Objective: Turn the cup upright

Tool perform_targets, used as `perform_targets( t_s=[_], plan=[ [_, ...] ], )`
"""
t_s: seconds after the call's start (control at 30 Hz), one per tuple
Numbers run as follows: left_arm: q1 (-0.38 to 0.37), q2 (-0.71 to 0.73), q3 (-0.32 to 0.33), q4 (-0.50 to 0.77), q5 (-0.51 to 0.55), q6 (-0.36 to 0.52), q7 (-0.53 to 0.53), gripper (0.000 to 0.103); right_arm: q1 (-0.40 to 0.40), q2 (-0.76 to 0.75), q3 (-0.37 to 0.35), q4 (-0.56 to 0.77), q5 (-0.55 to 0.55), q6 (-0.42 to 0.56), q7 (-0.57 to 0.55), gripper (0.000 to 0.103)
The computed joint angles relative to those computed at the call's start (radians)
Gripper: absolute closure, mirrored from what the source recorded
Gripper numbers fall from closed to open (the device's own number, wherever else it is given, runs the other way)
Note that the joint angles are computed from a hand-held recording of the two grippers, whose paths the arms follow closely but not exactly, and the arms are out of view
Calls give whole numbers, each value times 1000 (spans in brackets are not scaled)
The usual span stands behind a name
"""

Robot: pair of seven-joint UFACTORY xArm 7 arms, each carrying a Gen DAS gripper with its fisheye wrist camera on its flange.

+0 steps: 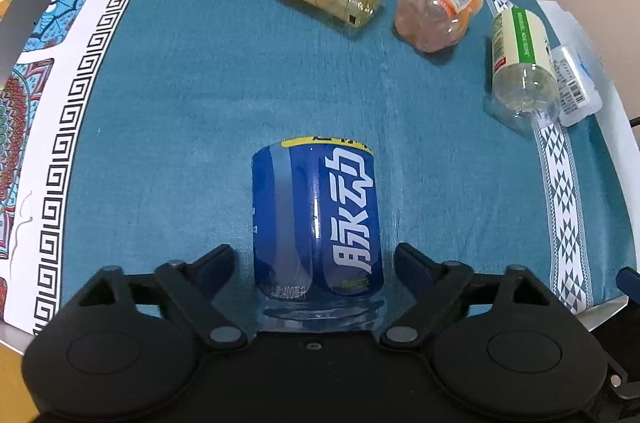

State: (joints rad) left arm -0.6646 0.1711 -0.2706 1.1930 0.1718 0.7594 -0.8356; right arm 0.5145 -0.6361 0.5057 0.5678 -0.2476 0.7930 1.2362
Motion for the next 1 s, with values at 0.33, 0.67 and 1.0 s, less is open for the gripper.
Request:
perform_targets(
  t_s=[0.33,0.67,1.0],
  plan=[
    [19,-116,-19,-78,-72,-34,10,6,10,21,-17,38,14,25,-26,0],
    [72,-390,-64,-252,9,4,-58,0,1,88,-108,159,98,39,-203,0],
    [144,-586,-52,-444,-47,-33,15,0,6,455,-178,474,204,19,-440,0]
  ],
)
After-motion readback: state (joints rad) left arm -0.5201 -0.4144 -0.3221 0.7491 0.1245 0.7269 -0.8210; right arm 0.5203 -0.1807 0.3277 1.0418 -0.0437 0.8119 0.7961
